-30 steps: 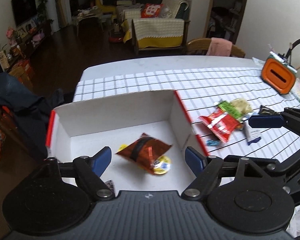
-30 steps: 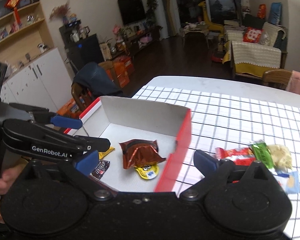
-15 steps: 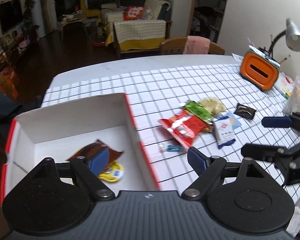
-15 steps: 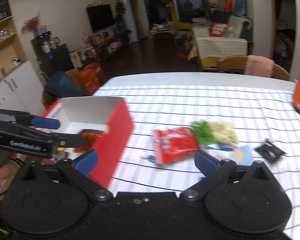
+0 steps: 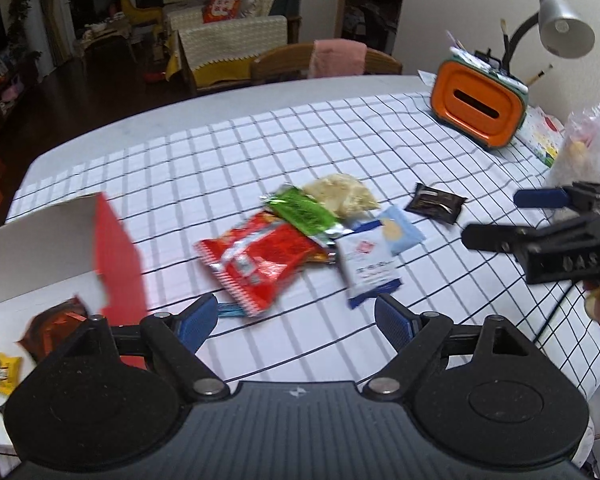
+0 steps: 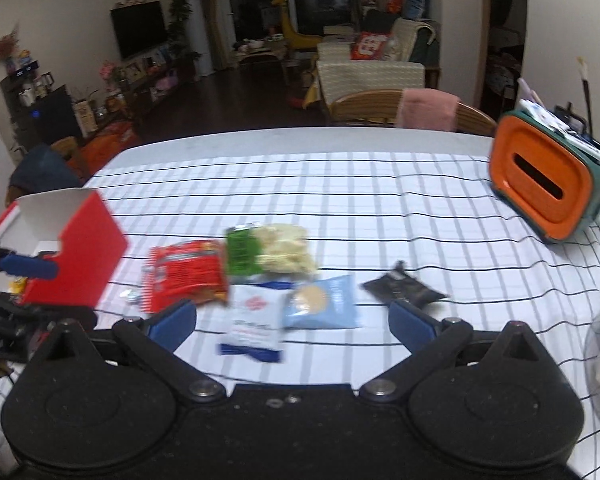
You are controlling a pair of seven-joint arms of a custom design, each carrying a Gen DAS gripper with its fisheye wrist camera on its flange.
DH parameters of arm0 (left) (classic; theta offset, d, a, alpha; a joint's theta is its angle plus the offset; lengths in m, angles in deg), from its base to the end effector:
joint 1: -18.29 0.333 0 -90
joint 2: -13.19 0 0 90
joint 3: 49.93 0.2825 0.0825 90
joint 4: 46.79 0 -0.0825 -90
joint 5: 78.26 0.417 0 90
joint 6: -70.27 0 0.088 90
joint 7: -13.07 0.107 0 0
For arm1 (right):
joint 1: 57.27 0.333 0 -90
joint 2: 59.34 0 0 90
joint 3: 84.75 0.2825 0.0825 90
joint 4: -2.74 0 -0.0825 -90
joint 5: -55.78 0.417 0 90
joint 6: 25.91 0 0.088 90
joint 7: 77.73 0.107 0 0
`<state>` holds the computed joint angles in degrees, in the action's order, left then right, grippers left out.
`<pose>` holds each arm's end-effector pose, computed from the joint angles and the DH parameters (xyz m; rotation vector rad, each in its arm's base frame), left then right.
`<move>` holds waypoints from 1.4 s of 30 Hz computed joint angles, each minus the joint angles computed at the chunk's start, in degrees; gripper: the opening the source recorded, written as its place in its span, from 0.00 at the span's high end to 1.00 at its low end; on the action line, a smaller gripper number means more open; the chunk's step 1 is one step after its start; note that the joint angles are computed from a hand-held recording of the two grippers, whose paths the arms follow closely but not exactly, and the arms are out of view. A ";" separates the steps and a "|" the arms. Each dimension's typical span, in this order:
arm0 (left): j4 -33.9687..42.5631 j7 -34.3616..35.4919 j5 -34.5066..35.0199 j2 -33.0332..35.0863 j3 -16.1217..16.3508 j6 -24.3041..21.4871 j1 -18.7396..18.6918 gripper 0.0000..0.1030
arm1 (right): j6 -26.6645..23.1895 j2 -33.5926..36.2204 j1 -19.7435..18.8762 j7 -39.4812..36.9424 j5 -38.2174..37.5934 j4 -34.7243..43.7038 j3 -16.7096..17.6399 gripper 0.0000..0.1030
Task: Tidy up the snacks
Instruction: 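Move both tools back over the remaining snack pile, then grasp the white milk-tablet packet with the left gripper while the right grasps the black packet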
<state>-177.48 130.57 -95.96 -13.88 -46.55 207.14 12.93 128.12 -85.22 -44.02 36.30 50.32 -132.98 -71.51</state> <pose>0.5018 -0.0171 0.5629 -1.5546 2.2208 -0.7822 0.4523 0.2389 0.5370 -1.8312 1.6079 -0.5395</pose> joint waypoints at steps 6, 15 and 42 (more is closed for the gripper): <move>1.48 -5.12 2.36 3.95 -3.85 2.26 -0.82 0.17 | 0.52 2.90 -1.45 -5.62 -0.30 0.14 -3.20 0.00; 6.68 -14.35 8.62 12.74 -7.79 3.20 -0.97 0.17 | 0.08 11.38 -2.71 -13.39 -0.27 5.01 -6.09 0.05; 17.53 -20.53 12.08 26.21 -11.35 -1.65 0.77 0.48 | 0.28 21.74 -0.75 -17.03 -2.61 11.40 -9.16 0.63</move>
<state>-159.95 110.04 -83.87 12.33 -57.91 205.49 13.70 128.40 -63.48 -44.77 19.28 47.71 -121.59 -80.67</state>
